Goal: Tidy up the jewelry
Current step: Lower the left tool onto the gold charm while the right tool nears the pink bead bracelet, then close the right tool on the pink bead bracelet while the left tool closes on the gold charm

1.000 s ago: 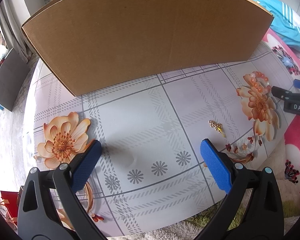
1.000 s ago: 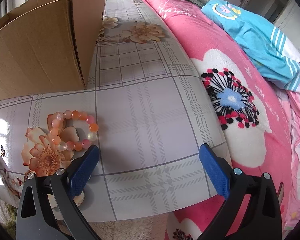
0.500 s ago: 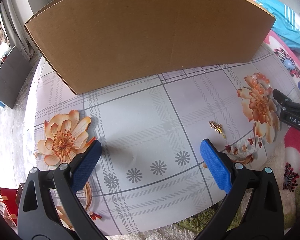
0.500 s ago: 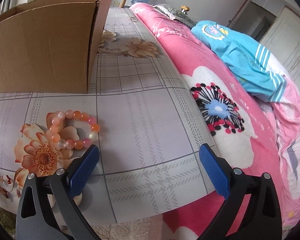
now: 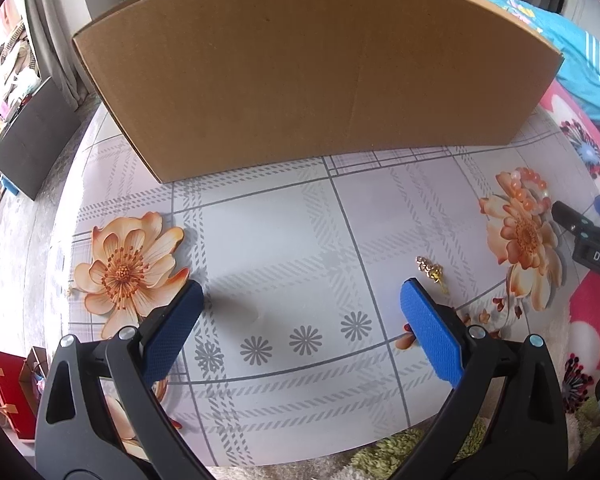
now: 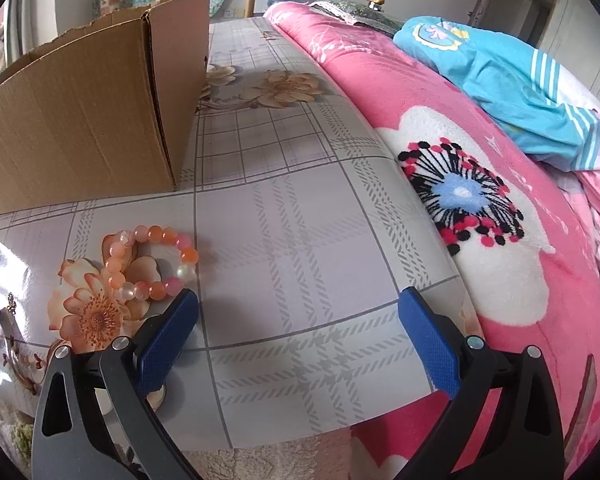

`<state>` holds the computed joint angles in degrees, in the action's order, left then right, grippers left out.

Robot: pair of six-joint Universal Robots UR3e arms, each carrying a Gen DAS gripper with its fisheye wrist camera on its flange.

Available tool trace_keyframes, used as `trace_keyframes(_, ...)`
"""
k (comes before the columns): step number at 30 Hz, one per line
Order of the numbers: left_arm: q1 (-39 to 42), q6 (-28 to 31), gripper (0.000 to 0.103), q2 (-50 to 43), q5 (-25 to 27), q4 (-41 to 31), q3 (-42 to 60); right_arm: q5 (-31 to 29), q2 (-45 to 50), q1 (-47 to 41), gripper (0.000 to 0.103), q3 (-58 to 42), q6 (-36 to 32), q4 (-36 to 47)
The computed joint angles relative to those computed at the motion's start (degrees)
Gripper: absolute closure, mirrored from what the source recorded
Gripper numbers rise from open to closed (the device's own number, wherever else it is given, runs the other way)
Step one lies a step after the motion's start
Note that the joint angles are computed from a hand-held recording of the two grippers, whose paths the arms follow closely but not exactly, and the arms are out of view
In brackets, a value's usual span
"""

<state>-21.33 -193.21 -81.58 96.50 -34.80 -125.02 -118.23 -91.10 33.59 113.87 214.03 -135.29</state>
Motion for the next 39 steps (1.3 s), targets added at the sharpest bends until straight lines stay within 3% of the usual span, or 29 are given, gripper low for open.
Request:
trace_keyframes(3, -0.22, 0.97, 0.008, 4.84, -3.28, 5.6, -4.26, -0.26, -0.86, 0.43, 0.007, 2.69, -0.12, -3.78)
trace_keyframes(8, -6.84, 3.78, 0.01, 2.48, -1.33, 10.32, -2.85, -1.39, -1.04, 1.34, 0.006, 5.68, -1.71, -9.29)
trace_keyframes(10, -8.22, 4.81, 0.024, 1.53, -2.21, 10.2, -1.69, -1.08, -1.53, 1.39, 0.006, 6.73, -3.65, -11.02)
trace_keyframes(14, -7.94, 5.92, 0.04, -0.39, -4.16, 8.47, -0.2, -0.81, -3.54, 2.14, 0.007, 9.82, -5.8, -15.13)
trace_keyframes(17, -5.13, 6.74, 0.051, 0.6, -6.88, 6.94, 0.1, 4.18, -7.81, 0.18, 0.007, 12.97, -6.77, -17.89)
trace_keyframes(21, -1.25, 7.0, 0.057, 2.47, -11.33, 8.03, -0.19, 13.18, -14.12, -5.12, 0.007, 16.57, -8.84, -22.55)
trace_keyframes(27, -1.89, 8.29, 0.058, -1.17, -14.13, 6.93, 1.49, 19.13, -15.75, -8.02, 0.021, 14.02, -10.49, -21.78)
trace_keyframes(34, -6.39, 7.96, 0.081, -4.94, -9.12, 9.61, 2.04, 24.01, -17.71, -8.85, 0.043, 15.74, -8.35, -20.9)
trace_keyframes(36, -6.93, 8.92, 0.088, -5.7, -7.9, 8.94, 2.26, 24.6, -17.08, -8.85, 0.046, 16.7, -6.73, -22.08)
trace_keyframes(39, -6.65, 11.0, 0.089, -5.52, -8.01, 10.14, 1.24, 25.39, -16.19, -8.99, 0.047, 18.29, -4.96, -25.09)
